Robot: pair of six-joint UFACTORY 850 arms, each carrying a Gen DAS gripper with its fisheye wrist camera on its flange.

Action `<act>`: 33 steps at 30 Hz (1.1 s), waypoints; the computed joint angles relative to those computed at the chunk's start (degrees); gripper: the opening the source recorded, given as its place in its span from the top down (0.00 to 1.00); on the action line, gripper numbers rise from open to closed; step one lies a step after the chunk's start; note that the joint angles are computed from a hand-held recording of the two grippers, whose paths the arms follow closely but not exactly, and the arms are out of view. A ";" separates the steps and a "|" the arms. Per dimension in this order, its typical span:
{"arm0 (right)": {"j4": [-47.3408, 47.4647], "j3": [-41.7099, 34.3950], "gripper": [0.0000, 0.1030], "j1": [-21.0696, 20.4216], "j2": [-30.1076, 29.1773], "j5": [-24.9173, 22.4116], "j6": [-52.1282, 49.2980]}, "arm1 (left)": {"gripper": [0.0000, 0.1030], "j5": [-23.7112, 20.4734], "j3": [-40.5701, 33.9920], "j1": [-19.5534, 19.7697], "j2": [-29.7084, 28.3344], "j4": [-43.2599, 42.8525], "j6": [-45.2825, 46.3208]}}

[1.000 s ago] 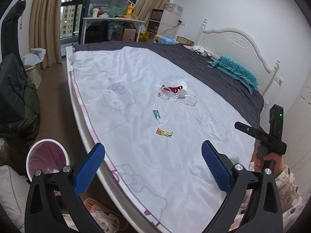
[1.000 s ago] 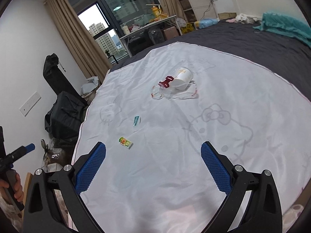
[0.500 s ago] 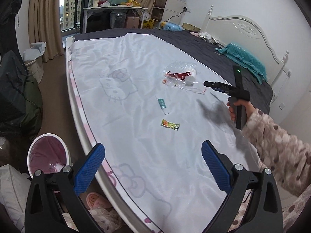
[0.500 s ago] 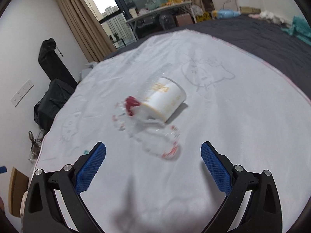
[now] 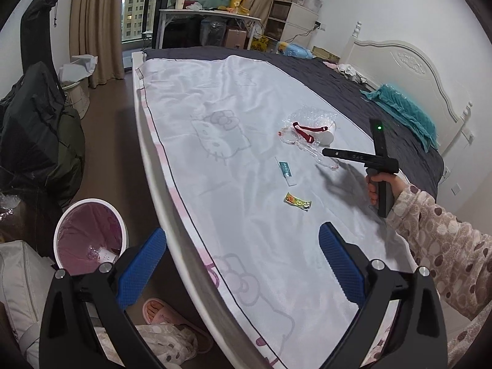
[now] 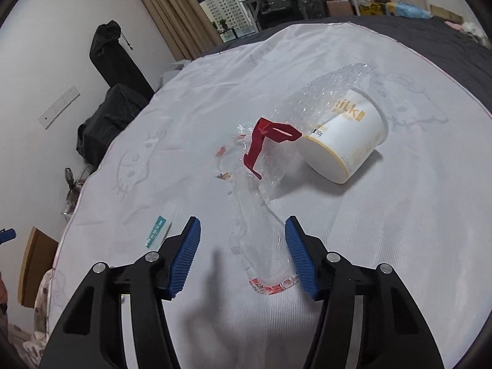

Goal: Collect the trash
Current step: 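Grasp the clear plastic bottle with the right tool, then grasp the green snack packet with the left tool while the right tool holds the bottle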

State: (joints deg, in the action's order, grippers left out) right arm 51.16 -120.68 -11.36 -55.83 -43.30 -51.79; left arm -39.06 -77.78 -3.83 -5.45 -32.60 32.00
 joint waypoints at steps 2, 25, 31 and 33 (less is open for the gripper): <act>-2.05 -1.45 0.42 0.34 -0.92 0.36 2.82 | 0.05 0.38 0.59 0.01 0.75 1.19 -0.54; -26.02 -4.36 0.79 5.44 -1.21 0.00 7.46 | 0.05 0.50 3.02 2.66 1.87 -0.42 -2.42; -13.34 15.04 0.80 3.86 11.93 9.33 -1.75 | 0.05 -0.09 3.34 2.76 1.94 -1.43 -2.44; -7.25 23.08 0.80 3.18 17.88 12.69 -6.31 | 0.05 -0.32 3.33 2.33 1.80 -2.00 -1.50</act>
State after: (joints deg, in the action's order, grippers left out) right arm 43.91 -97.60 -8.18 -37.95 -30.60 -58.09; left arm -39.38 -74.45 -1.50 -3.65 -34.61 30.50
